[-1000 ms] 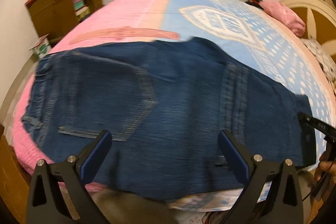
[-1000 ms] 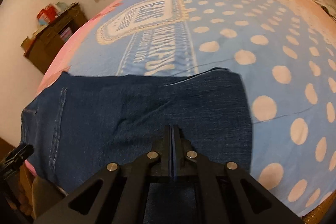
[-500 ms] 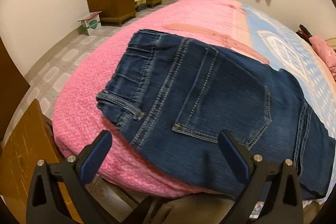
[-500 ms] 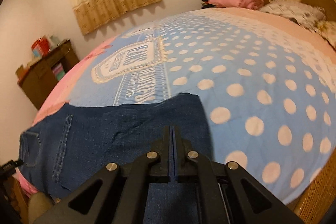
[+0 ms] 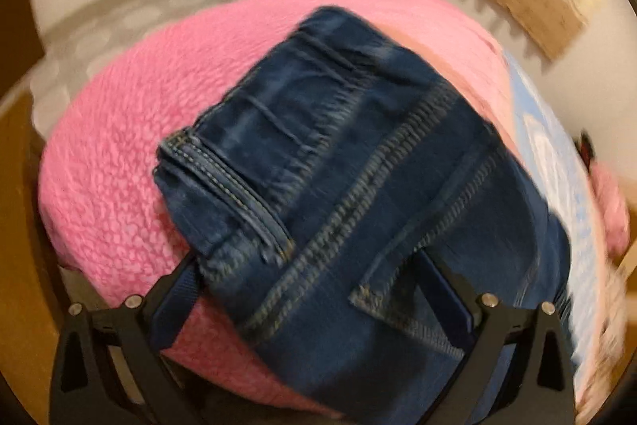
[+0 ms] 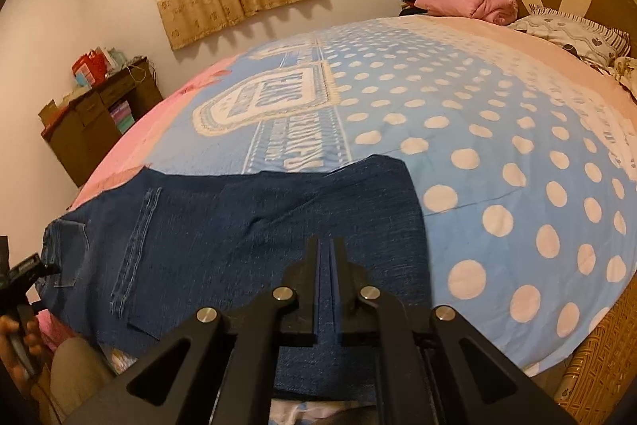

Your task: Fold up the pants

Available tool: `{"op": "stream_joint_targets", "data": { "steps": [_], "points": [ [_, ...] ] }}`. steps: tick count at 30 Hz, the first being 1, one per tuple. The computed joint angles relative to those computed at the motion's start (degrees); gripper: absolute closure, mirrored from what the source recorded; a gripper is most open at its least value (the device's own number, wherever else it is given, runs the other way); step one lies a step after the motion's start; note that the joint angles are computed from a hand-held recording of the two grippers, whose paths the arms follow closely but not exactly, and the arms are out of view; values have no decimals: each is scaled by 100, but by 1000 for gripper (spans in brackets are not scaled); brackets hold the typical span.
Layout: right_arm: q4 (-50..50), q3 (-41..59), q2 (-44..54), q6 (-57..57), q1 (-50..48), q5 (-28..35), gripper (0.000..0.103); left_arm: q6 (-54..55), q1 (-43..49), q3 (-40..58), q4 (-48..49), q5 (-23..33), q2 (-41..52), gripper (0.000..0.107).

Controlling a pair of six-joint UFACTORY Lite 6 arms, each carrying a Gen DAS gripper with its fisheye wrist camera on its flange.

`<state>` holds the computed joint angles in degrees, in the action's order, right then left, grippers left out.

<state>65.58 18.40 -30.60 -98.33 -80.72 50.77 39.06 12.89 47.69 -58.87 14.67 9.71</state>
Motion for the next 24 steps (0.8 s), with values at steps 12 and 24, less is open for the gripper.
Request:
{"op": "stream_joint_targets", "data": {
  "steps": [12,24],
  "points": [
    [-48,280,724,237,-59,-217,98,2159,687,-296,-2773,695,-275,66],
    [-96,487,1150,341,-87,-233,98,2938,682,43,-3587,1195,139,79]
  ]
}}
